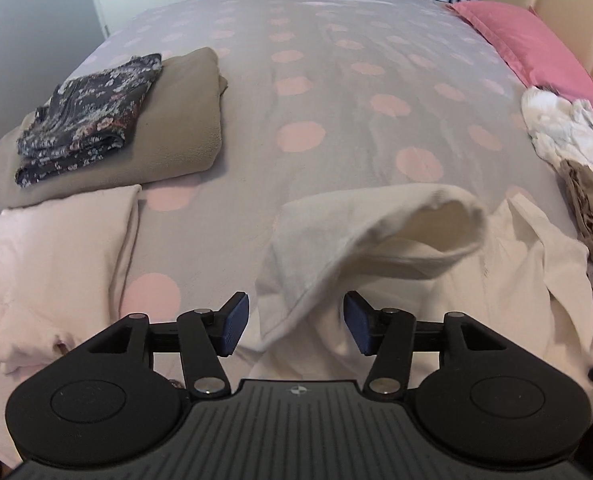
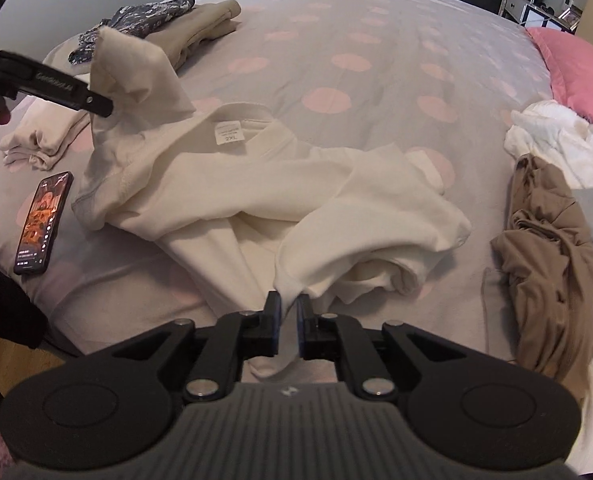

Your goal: Fold clothes

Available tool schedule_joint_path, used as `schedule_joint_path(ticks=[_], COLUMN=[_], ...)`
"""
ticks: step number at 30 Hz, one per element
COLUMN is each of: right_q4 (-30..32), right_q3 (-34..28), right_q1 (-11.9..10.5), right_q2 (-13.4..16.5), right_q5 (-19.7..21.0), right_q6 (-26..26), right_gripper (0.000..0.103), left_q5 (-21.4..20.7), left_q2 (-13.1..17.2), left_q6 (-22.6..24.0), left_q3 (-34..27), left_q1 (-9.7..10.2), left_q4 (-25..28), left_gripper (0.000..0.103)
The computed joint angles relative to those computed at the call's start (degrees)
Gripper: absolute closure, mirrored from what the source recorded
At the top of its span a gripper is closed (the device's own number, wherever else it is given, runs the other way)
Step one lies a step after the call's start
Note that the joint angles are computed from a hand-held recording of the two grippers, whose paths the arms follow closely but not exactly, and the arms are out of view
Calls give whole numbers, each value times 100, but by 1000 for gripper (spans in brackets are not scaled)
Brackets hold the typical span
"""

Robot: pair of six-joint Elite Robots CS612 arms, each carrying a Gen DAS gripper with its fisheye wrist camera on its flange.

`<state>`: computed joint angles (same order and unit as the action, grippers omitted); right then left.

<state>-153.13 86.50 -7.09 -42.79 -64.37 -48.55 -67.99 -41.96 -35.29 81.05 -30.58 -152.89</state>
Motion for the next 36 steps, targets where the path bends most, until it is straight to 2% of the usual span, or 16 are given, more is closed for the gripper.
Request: schedule_joint_path(ticks=[4,8,12,15,18,21,23,25,29,32,34,36], right_q4=[-149,-288,-261,-123,17,69,98,227,669,1106,1252,1367], right_q3=[-8,-184,-394,-552,-733,-934,-1106,-1333,-1923,-2478,-2787,-3086], right_q1=[-38,-40,-17,2,28,59,101,147,255,350,425,494], right_q2=[-75,-11,93,165,254,370,471,596,908,1210,1399,1590], right_q5=[-17,50,173,269,278,215,119,71,31,16,-158,-420], right_q6=[-232,-273,-399,-575,-715,-779,-718,-629,-273,116,145,241], right_gripper=[91,90,90,89,83,81,81,80,76,67,63,62], left_q5=[4,-393,-692,-593,-444,-634,-636,-631,-829,-1064,-1236,-1396], left_q2=[-221,-334,-250,-111,42,157,216,240,239,241,240,232], left_q6=[547,1238,2157,2971,3482,3474,3359,3288,3157,3038,2984,2932], left_q3=[236,443,495,482,452,397,377,373,345,303,273,259], left_q1=[-88,-156,-252,-345,-394,-354,-330,-302,-200,-108,-45,13], left_q4=[7,-321,-645,-898,-1122,-1179,-1144,-1135,-1136,-1114,-1089,-1072], left_gripper=[49,48,45,45,45,47,57,61,61,61,62,66])
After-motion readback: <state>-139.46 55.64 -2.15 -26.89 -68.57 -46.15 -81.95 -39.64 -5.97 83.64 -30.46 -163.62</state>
